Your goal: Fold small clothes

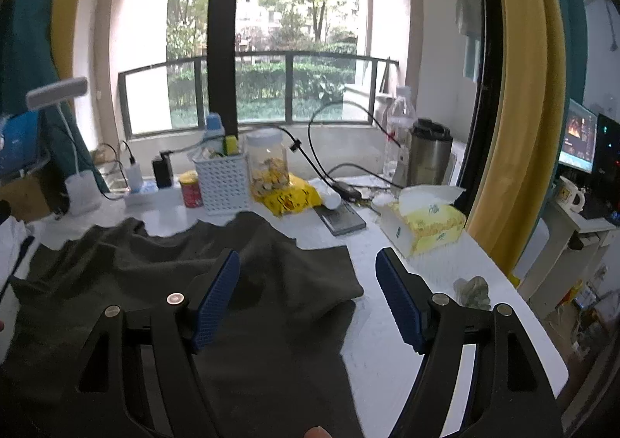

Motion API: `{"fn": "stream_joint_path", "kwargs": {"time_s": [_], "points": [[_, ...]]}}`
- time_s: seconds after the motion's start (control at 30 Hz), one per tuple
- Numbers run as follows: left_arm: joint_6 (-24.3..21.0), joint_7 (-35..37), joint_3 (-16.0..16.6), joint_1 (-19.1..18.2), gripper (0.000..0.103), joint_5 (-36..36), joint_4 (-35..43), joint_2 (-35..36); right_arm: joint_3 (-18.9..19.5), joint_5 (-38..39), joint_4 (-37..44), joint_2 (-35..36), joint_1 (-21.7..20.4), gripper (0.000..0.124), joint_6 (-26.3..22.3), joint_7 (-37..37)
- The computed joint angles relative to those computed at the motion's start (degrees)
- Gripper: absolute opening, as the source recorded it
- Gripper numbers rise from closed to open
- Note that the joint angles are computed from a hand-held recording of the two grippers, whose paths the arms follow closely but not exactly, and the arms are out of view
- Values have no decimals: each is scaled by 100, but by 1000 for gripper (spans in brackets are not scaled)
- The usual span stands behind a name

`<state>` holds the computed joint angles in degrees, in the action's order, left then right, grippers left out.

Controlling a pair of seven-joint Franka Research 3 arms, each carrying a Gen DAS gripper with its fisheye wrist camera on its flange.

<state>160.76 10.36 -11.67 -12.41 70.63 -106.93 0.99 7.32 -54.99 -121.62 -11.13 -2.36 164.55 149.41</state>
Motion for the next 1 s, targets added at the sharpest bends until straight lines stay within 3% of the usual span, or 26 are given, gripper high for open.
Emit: {"fn": "stream_joint_path", "kwargs": {"time_s": [0.1, 0.23, 0.33, 0.4, 0.47, 0.57, 0.73, 0.9, 1.0], "points": [[-32, -730, 39, -20, 102, 569, 138, 169, -176, 315, 137, 287, 53, 76, 86, -399], [-630, -566, 47, -178, 102, 680, 451, 487, -413, 671, 381, 684, 166, 69, 120, -981], [-601, -763, 162, -252, 102, 754, 670, 737, -622, 1140, 630, 1012, 294, 68, 131, -1464], [-667, -445, 187, -291, 102, 389, 831, 911, -758, 1315, 783, 1190, 381, 68, 130, -1683], [-1127, 626, 124, -356, 102, -570, 1154, 1184, -906, 1577, 958, 1419, 462, 68, 147, -1958], [-1391, 973, 267, -517, 102, -1019, 1494, 1479, -988, 2500, 1244, 1815, 498, 68, 134, -2889], [-936, 1325, 474, -636, 102, -1140, 1738, 1731, -876, 4029, 1716, 2317, 397, 68, -88, -4342], [-755, 1993, 546, -759, 102, -1491, 2070, 2018, -823, 5107, 2299, 2790, 318, 68, -561, -5241], [-428, 2494, 522, -720, 102, -1906, 2128, 2131, -922, 5389, 2481, 2950, 429, 60, -809, -5531]]}}
